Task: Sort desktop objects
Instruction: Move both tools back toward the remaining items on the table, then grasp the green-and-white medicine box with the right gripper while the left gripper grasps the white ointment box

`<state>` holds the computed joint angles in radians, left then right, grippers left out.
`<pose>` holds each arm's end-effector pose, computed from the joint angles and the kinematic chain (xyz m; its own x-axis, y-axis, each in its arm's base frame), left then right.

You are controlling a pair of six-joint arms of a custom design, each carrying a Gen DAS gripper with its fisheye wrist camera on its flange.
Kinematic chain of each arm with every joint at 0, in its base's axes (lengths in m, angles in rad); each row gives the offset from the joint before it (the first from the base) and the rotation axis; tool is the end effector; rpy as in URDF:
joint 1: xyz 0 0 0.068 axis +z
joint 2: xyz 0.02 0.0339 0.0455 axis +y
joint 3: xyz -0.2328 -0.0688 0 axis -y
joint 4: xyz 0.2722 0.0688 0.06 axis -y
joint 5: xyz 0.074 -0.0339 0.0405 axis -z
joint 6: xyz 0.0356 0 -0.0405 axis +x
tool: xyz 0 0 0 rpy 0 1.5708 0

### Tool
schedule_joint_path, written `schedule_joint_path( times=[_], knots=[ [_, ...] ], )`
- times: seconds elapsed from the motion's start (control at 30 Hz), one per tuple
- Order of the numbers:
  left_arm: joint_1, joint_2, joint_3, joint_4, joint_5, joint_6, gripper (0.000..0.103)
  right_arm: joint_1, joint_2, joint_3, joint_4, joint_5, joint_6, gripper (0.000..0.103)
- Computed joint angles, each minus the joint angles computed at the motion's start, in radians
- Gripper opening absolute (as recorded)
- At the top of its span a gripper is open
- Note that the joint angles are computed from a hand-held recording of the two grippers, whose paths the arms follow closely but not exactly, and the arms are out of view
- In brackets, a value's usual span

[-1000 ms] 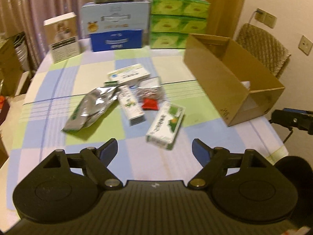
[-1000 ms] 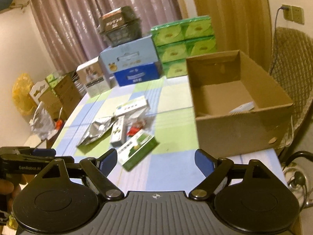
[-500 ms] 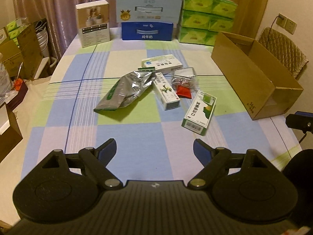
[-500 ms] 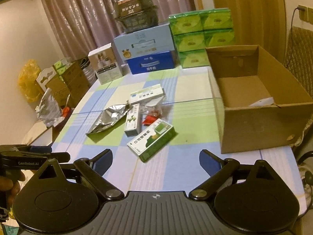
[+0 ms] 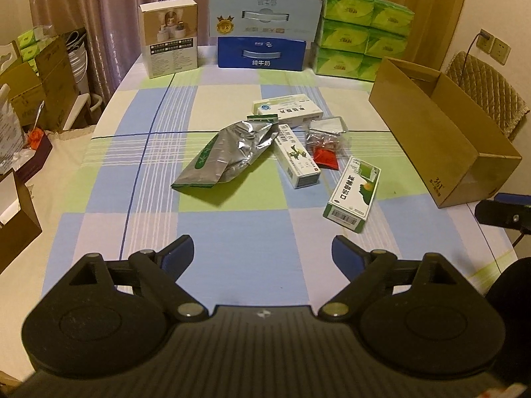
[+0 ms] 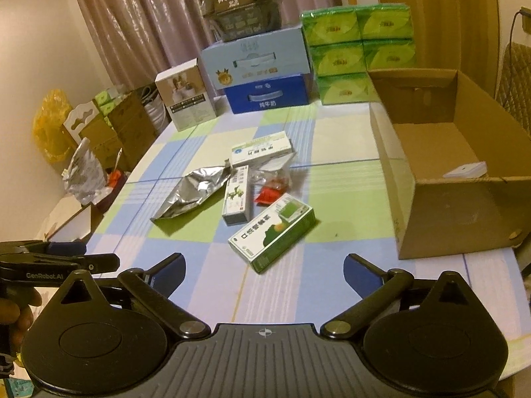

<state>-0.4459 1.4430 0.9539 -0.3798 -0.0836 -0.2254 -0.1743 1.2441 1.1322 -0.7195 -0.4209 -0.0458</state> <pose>0.2986 -0.1394 0.1859 -0.7567 0.1149 -0.6436 0.2175 0.9726 -0.0822 0.2923 -0.0367 0.2845 -0.7218 0.0847 -0.6870 -0.1461 0.9515 0.2707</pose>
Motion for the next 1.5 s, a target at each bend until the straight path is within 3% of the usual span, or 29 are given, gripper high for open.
schedule_joint_path(
  times=[0.7, 0.97, 1.17, 1.23, 1.37, 1.5],
  knots=[
    [0.081, 0.147, 0.075, 0.036, 0.024, 0.084, 0.09, 0.134, 0.209, 0.038, 0.127, 0.096, 0.13, 0.101],
    [0.103, 0.243, 0.14, 0.06, 0.03, 0.095, 0.09, 0.192, 0.313, 0.033, 0.245, 0.218, 0.204, 0.101],
    [0.107, 0.321, 0.201, 0.083, 0.038, 0.081, 0.09, 0.231, 0.375, 0.031, 0.331, 0.249, 0.259, 0.1],
    [0.107, 0.347, 0.221, 0.085, 0.04, 0.082, 0.09, 0.247, 0.397, 0.038, 0.358, 0.272, 0.277, 0.098],
    [0.108, 0.392, 0.261, 0.087, 0.045, 0.085, 0.091, 0.268, 0.469, 0.089, 0.369, 0.316, 0.316, 0.082],
    [0.11, 0.428, 0.288, 0.092, 0.046, 0.078, 0.091, 0.281, 0.53, 0.135, 0.365, 0.355, 0.324, 0.08]
  ],
)
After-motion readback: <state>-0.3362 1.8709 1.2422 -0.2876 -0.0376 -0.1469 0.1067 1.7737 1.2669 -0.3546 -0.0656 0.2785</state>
